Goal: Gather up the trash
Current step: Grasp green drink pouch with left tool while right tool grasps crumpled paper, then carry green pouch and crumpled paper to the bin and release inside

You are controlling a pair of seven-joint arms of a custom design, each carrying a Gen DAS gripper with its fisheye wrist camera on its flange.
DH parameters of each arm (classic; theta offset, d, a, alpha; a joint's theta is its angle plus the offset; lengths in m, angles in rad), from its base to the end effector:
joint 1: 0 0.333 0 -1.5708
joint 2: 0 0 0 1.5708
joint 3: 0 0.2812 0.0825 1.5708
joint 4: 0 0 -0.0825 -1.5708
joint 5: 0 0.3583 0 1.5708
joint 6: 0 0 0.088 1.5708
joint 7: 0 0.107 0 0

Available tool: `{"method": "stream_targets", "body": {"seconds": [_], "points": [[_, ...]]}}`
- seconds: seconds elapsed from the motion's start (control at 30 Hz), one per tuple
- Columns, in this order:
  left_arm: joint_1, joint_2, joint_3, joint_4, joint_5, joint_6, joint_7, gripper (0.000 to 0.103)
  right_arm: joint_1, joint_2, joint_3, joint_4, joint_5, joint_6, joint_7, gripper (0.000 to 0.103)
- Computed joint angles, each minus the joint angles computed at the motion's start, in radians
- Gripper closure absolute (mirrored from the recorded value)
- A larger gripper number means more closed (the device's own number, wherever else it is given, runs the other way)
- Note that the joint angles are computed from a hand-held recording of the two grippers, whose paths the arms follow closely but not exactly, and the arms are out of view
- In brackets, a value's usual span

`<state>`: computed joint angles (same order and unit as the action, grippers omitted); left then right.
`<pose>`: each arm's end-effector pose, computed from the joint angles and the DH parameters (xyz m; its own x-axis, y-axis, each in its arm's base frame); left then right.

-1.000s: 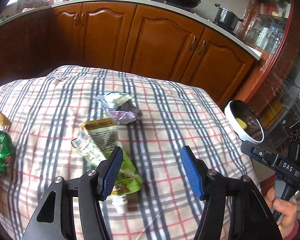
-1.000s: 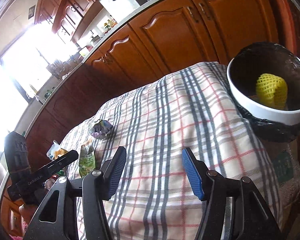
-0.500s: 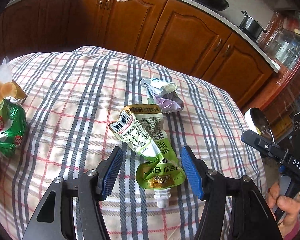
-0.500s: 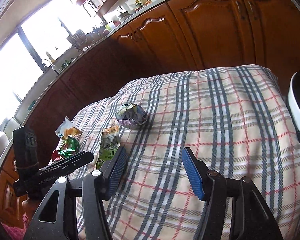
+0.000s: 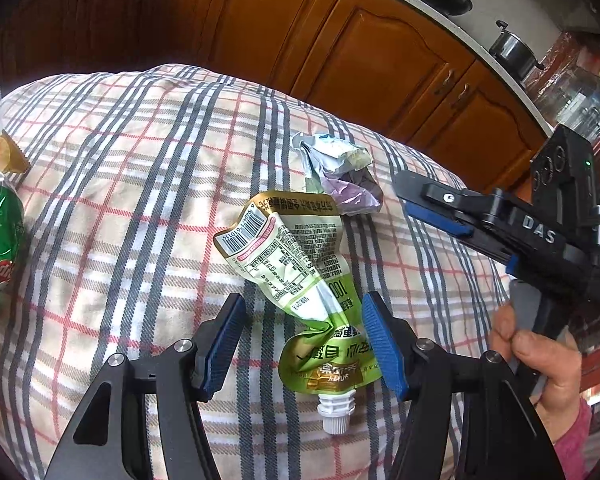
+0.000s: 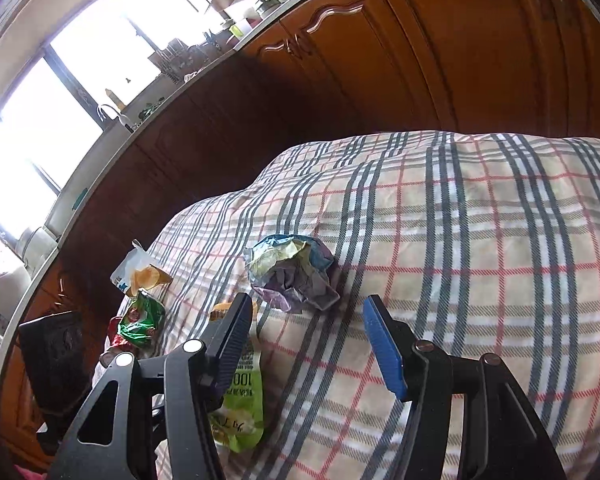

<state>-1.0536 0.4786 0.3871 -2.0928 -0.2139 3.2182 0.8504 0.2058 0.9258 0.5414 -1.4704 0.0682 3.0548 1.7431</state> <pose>0.4767 -0.3666 0.2769 0.0456 -0.9221 0.3843 -0.8175 -0.2556 -0.5162 0.5987 0.4028 0.2570 0.2822 -0.7866 -0.5491 -0.8688 0.0333 -0.4941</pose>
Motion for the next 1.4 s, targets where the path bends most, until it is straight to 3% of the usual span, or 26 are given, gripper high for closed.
{"method": "stream_targets", "body": {"seconds": [0.1, 0.2, 0.27, 0.3, 0.37, 0.4, 0.43, 0.47, 0.53, 0.7, 0.8, 1.03, 1.23, 1.4], "points": [[-0.041, 0.024, 0.045, 0.019, 0.008, -0.022, -0.019, 0.043, 0.047, 0.073, -0.032, 0.127, -0.007, -0.063, -0.013, 0.045], [-0.002, 0.035, 0.007, 0.022, 0.016, -0.003, -0.031, 0.043, 0.091, 0.140, -0.061, 0.242, 0.008, -0.118, -0.032, 0.050], [-0.029, 0.043, 0.031, 0.018, 0.005, 0.014, -0.035, 0.048, 0.111, 0.177, -0.069, 0.305, 0.028, -0.158, -0.053, 0.073], [-0.038, 0.046, 0.037, 0.017, -0.004, 0.022, -0.029, 0.051, 0.115, 0.184, -0.069, 0.313, 0.041, -0.164, -0.064, 0.074], [0.008, 0.048, -0.015, 0.023, -0.020, 0.051, 0.004, 0.064, 0.121, 0.161, -0.090, 0.275, 0.062, -0.137, -0.067, 0.085], [0.011, 0.054, -0.021, 0.030, -0.029, 0.053, 0.017, 0.066, 0.122, 0.140, -0.100, 0.243, 0.069, -0.121, -0.062, 0.085], [-0.003, 0.065, -0.009, 0.041, -0.039, 0.050, 0.029, 0.068, 0.120, 0.118, -0.105, 0.209, 0.073, -0.102, -0.058, 0.092], [-0.052, 0.079, 0.037, 0.050, -0.053, 0.037, 0.032, 0.068, 0.113, 0.091, -0.107, 0.165, 0.076, -0.074, -0.054, 0.097], [-0.113, 0.101, 0.098, 0.066, -0.069, 0.020, 0.039, 0.070, 0.101, 0.026, -0.116, 0.060, 0.069, -0.009, -0.032, 0.097], [-0.155, 0.101, 0.131, 0.056, -0.090, 0.031, 0.049, 0.073, 0.124, -0.145, -0.194, -0.189, 0.028, 0.134, 0.077, 0.097], [-0.185, 0.097, 0.154, 0.050, -0.111, 0.042, 0.069, 0.073, 0.176, -0.246, -0.277, -0.333, 0.019, 0.206, 0.155, 0.097], [-0.240, 0.094, 0.176, 0.088, -0.127, 0.033, 0.142, 0.073, 0.413, -0.431, -0.557, -0.617, 0.055, 0.334, 0.302, 0.097], [-0.152, 0.115, 0.072, 0.193, -0.058, -0.003, 0.175, 0.073, 0.618, -0.538, -0.767, -0.792, 0.151, 0.386, 0.334, 0.097], [-0.050, 0.145, -0.039, 0.299, 0.031, -0.040, 0.184, 0.073, 0.743, -0.608, -0.875, -0.892, 0.327, 0.416, 0.229, 0.097]]}}
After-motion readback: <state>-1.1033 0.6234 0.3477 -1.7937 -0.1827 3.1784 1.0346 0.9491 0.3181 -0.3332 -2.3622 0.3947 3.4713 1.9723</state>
